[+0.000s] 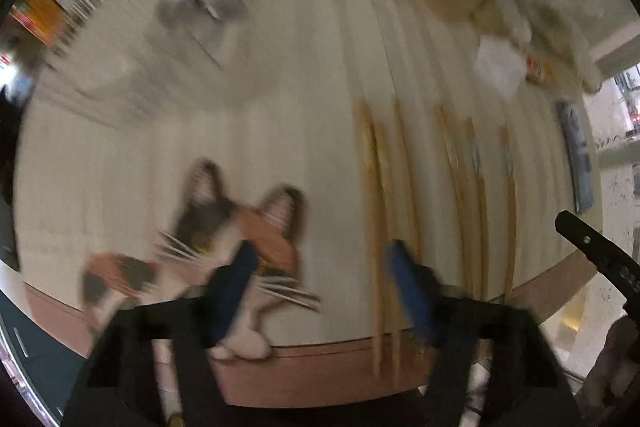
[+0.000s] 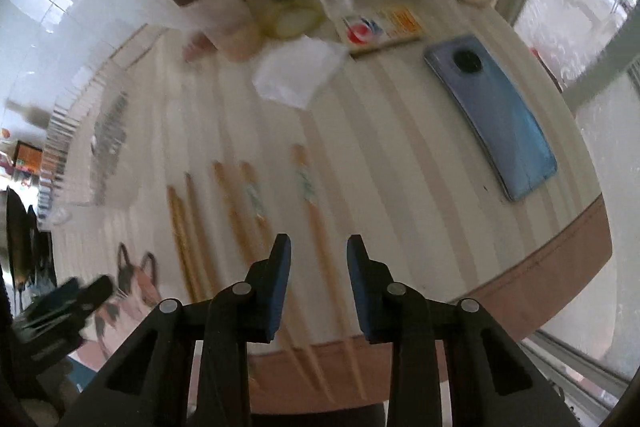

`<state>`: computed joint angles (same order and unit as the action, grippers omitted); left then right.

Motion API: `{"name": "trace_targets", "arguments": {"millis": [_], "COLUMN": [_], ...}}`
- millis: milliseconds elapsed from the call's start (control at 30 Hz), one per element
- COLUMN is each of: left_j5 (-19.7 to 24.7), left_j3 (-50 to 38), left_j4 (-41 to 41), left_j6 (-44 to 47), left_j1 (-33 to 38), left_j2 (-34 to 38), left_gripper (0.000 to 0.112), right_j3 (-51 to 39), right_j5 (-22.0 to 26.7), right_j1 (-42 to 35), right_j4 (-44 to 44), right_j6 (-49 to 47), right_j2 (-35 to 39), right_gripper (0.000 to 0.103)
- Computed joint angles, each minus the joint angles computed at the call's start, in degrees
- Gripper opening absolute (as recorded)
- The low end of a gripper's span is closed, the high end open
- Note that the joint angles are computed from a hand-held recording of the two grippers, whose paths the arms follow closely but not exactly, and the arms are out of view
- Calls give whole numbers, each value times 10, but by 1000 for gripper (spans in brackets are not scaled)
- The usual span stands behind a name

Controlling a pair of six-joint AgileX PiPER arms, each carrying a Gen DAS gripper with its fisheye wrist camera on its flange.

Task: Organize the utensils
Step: 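Grasp a wooden chopstick with the left gripper while the right gripper grasps another chopstick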

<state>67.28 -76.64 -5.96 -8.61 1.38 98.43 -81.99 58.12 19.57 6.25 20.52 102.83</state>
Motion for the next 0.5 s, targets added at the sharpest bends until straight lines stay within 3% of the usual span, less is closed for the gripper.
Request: {"name": "trace_targets", "arguments": {"millis": [67, 233, 333, 400, 500], "left_j5": [-7, -25, -35, -35, -40], "left_j3": [8, 7, 3, -2, 2], "left_j4": [-16, -11, -12, -8, -4], "left_j6": [-12, -48, -60, -63, -72], "left_j1": [-9, -39, -55, -65, -72], "left_j2": [20, 41, 41, 44, 44], "left_gripper": [37, 37, 19, 2, 2], "right_j3": [30, 48, 52, 48, 37], "right_j5": [-10, -13, -12, -9, -7], "right_j1": [-25, -49, -51, -48, -39], "right_j4": [27, 58, 74, 82, 86], "right_j6": [-39, -98, -121, -130, -135], "right_j2": [-7, 4, 9, 17, 30], "right_gripper": [31, 31, 31, 31, 31]}}
